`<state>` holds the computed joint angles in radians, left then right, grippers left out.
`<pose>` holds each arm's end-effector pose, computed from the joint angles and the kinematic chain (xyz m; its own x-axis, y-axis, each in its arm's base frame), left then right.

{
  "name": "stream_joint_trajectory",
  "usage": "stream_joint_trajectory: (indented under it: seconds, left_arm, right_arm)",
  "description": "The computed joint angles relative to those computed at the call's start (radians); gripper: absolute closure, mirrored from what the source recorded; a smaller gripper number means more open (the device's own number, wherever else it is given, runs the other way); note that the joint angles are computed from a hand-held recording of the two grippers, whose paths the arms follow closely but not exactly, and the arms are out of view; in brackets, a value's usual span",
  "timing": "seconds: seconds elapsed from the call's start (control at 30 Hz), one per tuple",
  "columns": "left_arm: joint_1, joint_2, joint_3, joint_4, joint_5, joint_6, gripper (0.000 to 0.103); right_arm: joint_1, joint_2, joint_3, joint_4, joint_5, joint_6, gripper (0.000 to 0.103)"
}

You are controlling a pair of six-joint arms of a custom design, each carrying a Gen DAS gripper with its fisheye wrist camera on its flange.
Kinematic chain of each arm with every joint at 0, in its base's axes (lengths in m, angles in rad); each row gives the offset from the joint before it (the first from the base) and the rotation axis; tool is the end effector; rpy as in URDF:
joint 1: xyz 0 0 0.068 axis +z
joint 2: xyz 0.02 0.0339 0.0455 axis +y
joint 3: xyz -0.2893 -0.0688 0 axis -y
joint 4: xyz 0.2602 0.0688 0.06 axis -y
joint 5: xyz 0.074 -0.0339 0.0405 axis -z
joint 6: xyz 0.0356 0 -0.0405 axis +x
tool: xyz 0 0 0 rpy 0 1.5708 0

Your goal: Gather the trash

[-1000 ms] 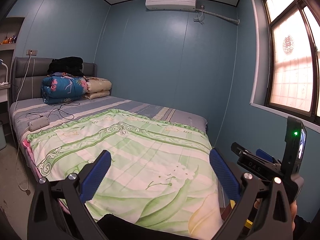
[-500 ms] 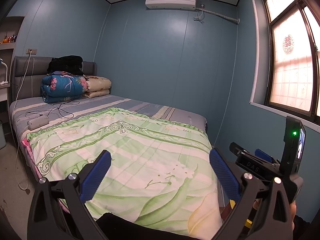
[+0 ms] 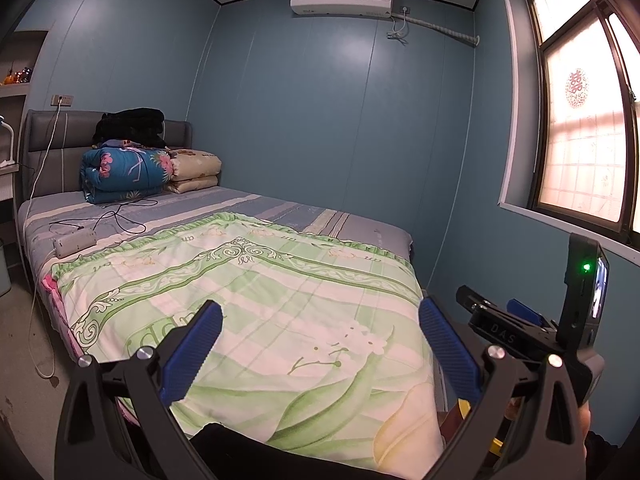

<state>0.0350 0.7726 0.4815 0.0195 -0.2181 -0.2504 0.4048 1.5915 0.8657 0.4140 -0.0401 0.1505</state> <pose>0.1837 0.0141 0.2691 -0.1997 -0.2491 -0.9477 -0.3014 0.9359 -0.1825 0.3347 0.1450 0.2413 -0.3431 0.0160 -0.9392 -0.3815 0.9113 0.1549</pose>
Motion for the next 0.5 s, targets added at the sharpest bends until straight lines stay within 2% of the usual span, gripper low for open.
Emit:
stream_joint_trajectory:
  seconds: [0.5]
  left_arm:
    - [-0.006,0.001,0.002,-0.006,0.004,0.002,0.008]
  right_arm:
    - [-0.001,0.003,0.005,-0.011,0.002,0.007,0.008]
